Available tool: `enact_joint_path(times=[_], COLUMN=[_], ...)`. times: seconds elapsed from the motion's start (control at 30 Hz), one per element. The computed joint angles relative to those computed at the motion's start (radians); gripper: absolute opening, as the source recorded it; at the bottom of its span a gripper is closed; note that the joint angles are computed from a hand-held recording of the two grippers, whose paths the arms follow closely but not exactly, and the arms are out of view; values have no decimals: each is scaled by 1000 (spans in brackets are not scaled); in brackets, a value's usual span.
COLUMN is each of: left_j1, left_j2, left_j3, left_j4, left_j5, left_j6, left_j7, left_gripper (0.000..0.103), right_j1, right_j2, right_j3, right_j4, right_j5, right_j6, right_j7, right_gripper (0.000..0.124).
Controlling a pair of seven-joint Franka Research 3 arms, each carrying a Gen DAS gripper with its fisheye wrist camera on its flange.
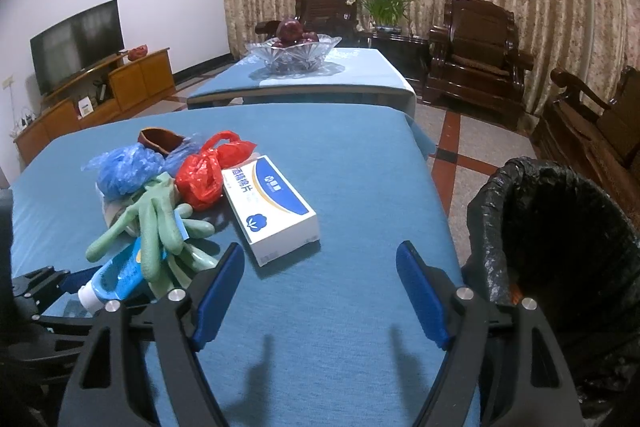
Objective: Collect trash
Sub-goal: 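Grasp the blue-and-white tube with the left tool, then grasp the white tissue box with the right tool while the left tool holds the tube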
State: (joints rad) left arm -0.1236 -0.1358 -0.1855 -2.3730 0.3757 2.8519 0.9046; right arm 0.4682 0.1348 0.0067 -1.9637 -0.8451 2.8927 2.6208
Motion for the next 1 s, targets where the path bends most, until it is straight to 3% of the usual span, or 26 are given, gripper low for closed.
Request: enact_joint_path(times=[0.2,0.63,0.83,1.0], left_j1=[8,-26,31,42], left_j2=[-1,-151,-179,-153], left_j3=[-15,4,-30,-18], left_j4=[10,-100,-106,-90], left_j5=[82,-46,5,16], left_j6=[-9,55,92,87], left_j7=[-64,-22,-76,-80], left_gripper=[45,42,41,41], right_j1=[-2,1,12,20], right_j2=[-3,5,39,107], right_j3=[0,-4,-9,-8], right_j4=[-1,8,44,103], right_j5=[0,26,61,187], right_j6=[0,17,18,0], right_j7=[4,-25,-72,-203], right_gripper=[76,74,73,73])
